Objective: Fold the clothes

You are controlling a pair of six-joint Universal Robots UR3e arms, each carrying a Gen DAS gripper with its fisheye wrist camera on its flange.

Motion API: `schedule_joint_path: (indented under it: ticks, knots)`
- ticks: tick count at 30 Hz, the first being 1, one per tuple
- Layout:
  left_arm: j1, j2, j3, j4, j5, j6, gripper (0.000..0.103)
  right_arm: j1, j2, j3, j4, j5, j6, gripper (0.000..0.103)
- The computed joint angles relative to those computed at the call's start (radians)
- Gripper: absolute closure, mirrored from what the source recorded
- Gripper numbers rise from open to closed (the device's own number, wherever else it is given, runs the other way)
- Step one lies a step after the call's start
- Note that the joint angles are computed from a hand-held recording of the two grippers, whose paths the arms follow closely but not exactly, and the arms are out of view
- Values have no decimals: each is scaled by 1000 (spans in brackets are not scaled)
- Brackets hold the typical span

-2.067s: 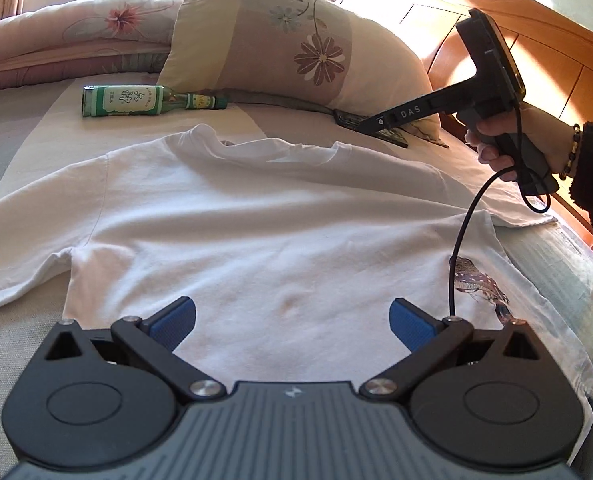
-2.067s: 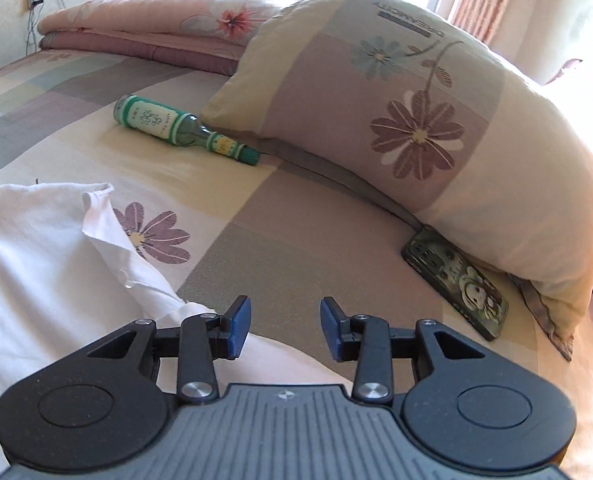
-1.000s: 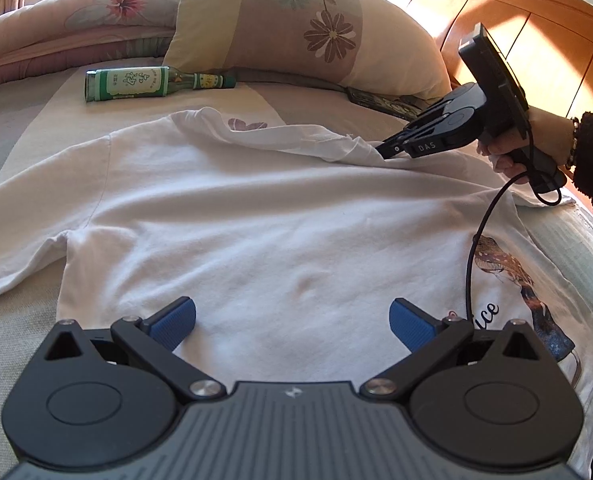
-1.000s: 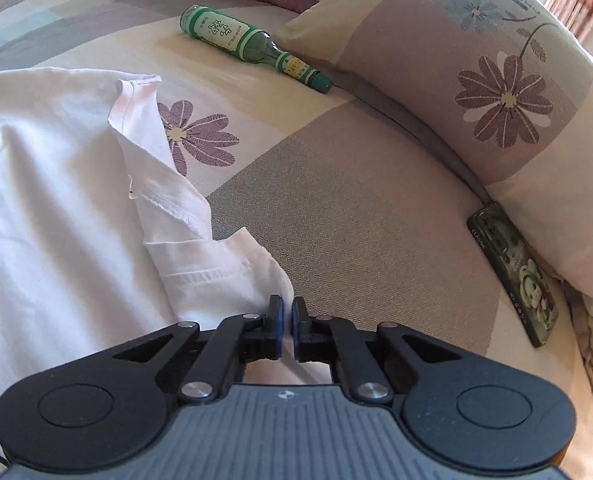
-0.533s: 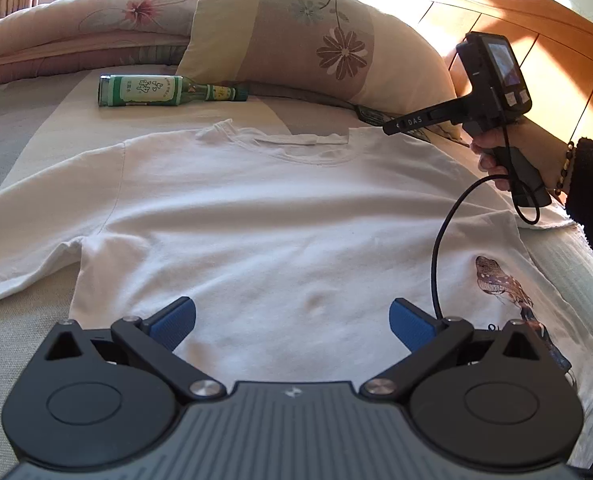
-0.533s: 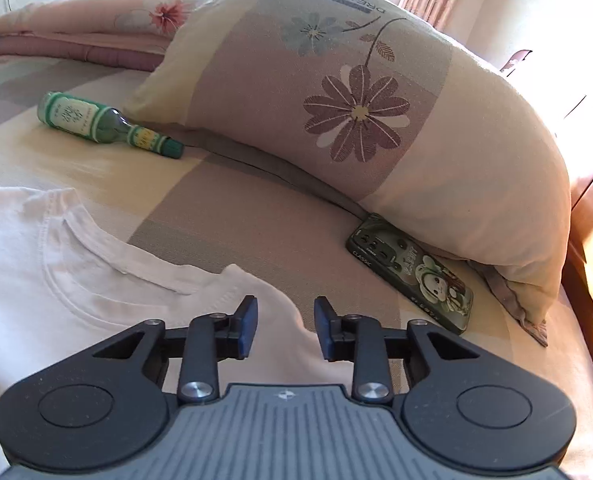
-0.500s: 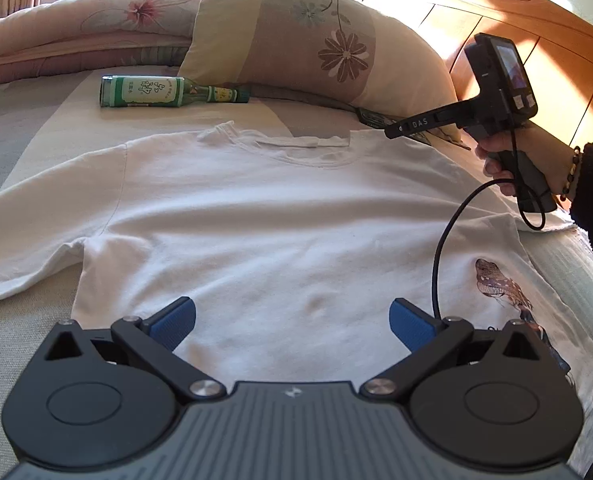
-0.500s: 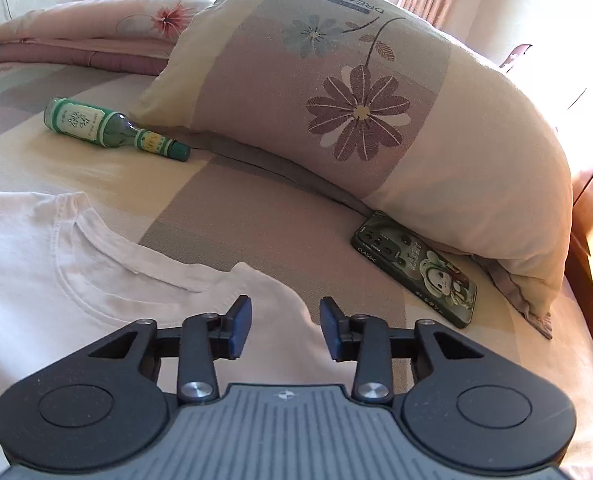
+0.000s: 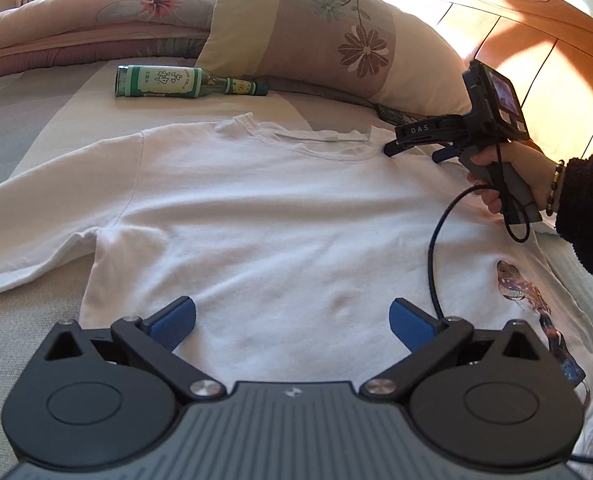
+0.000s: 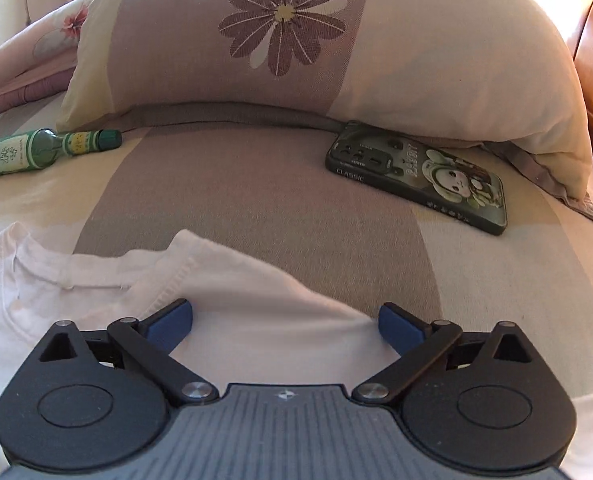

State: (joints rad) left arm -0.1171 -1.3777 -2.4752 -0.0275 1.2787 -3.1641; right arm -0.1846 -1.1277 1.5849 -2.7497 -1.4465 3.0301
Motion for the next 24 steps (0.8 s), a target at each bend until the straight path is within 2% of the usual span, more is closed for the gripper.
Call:
schedule_joint_path:
  ticks: [3,7,10,12,14,15,16,18,21,24]
  knots:
    - [4,7,-4,-2,-5,-1,1,-33,-39,-25,88,46,35,5]
    - [14,29,-10,-12,-15,-12,1,-167,-335,207,162,267,-39,3]
    - [16,40,-15,-10,-23,-16,1,-304,-567,317,413,429,-195,0]
    - [10,35,-15,-4,-19,-20,1,-358,-640,346,538,462,-253,0]
    - [-8,15,-8,6,3,-25,1,-367,-635,359,562,430,-241,0]
    - [-15,5,-5,13,14,-28,1,-352,-605,366,523,384,-199,0]
    - [-20,-4,-4,20,23,-30,1,-339,-573,375,479,342,-162,0]
    - [-18,-10,-5,28,22,-32,1,-319,-508,419,301,300,-128,0]
    - [-7,-13,-7,33,9,-31,1,-242,-366,356,120,195,-79,0]
    - [-7,-27,-3,43,8,-26,1,-153,-191,202,63,57,-68,0]
